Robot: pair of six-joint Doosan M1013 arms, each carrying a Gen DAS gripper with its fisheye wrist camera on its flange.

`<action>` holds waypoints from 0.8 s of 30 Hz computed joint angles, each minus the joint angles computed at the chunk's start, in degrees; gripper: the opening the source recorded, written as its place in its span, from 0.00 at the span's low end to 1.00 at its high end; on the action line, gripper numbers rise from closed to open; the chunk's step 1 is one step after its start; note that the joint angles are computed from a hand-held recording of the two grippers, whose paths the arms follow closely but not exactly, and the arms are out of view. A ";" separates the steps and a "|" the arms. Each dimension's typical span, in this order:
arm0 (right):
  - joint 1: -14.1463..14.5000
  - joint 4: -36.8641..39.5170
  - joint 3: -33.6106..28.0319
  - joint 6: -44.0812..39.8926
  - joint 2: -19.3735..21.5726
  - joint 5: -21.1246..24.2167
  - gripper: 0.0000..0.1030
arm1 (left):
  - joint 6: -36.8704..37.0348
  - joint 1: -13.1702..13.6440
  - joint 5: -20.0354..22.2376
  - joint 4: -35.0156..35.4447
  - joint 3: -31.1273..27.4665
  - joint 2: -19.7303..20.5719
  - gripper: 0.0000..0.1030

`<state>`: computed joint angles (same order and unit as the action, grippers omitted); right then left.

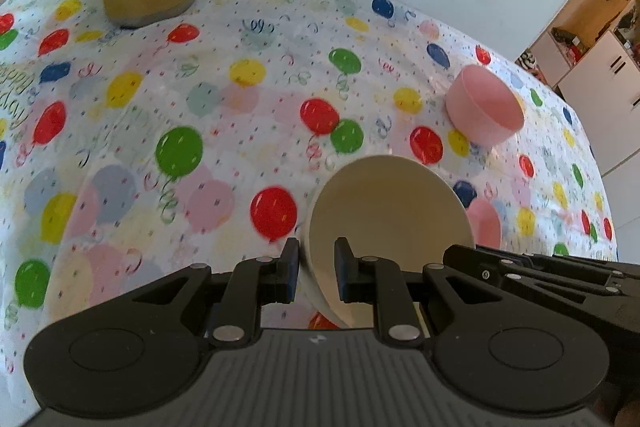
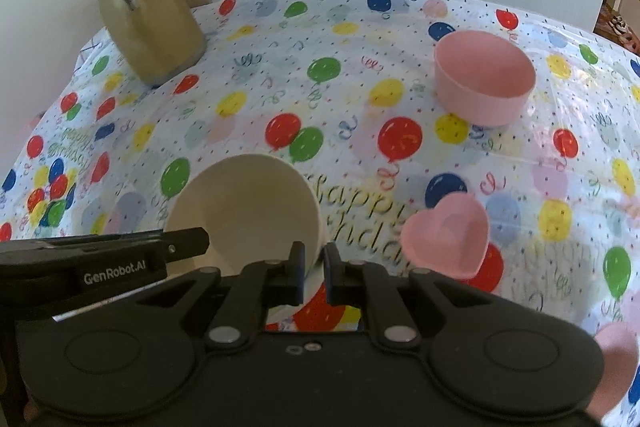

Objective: Organize plates and bowls
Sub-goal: 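Close both grippers on the rim of the cream bowl, then carry the cream bowl with both grippers toward the pink mouse-shaped plate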

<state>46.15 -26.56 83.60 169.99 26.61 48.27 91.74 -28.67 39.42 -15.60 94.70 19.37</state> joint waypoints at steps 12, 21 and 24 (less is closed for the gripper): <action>2.76 1.63 0.25 0.92 -0.26 0.62 0.08 | 1.41 0.56 2.39 0.15 4.25 -3.21 0.17; 4.01 4.12 0.97 1.44 -0.29 0.85 0.08 | 2.21 0.40 4.16 0.81 6.43 -4.50 0.17; 4.38 5.05 1.19 1.55 -0.21 1.04 0.08 | 2.41 0.36 4.80 1.03 6.92 -4.71 0.17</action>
